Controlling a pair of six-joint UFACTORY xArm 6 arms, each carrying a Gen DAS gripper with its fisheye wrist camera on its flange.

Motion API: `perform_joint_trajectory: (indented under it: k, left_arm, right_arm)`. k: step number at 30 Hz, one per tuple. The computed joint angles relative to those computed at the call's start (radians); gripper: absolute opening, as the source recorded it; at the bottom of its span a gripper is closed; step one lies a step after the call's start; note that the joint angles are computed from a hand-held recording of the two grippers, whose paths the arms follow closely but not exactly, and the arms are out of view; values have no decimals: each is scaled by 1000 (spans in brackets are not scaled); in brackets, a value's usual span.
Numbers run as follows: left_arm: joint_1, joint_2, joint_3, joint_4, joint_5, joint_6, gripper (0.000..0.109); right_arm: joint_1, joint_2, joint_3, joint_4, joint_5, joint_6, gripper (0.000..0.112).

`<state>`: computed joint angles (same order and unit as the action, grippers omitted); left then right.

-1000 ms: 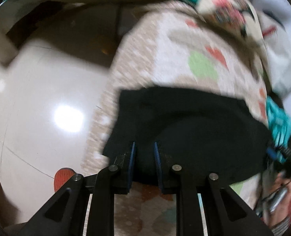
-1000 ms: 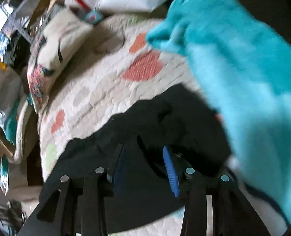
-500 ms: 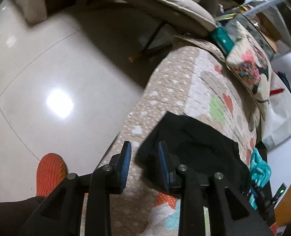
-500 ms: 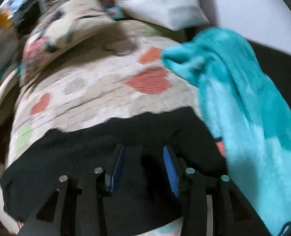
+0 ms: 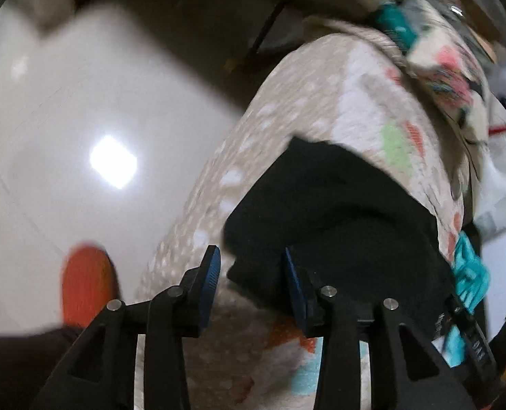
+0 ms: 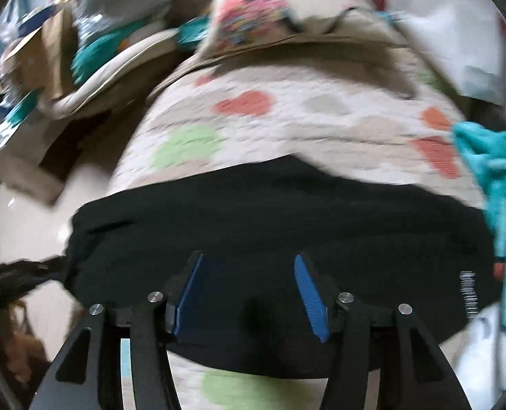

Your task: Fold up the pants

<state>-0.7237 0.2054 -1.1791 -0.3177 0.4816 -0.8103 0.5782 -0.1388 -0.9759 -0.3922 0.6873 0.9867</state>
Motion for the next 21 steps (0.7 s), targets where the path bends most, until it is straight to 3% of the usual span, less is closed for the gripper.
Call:
perform_joint_trajectory:
  k: [2, 6, 10, 13, 16, 21]
  left_arm:
    - [6, -18, 41, -79, -39, 17, 44]
    - [16, -78, 127, 59, -130, -156, 44]
    - [7, -93, 160, -40, -193, -115, 44]
    - [-5, -94, 172, -69, -231, -106, 44]
    - [-9, -86, 168, -6, -250, -147, 45]
    - [-7, -39, 127, -32, -202, -112, 46]
  right_arm:
    - [15, 73, -69, 55, -12, -60, 58]
    - [39, 229, -247, 132, 2, -227, 59]
    - [55, 377, -433, 246, 46, -414, 60]
    - [70, 500, -604, 280, 116, -529, 61]
    - [79, 621, -779, 290, 202, -616, 62]
    - [91, 832, -1095, 327, 376, -738, 62]
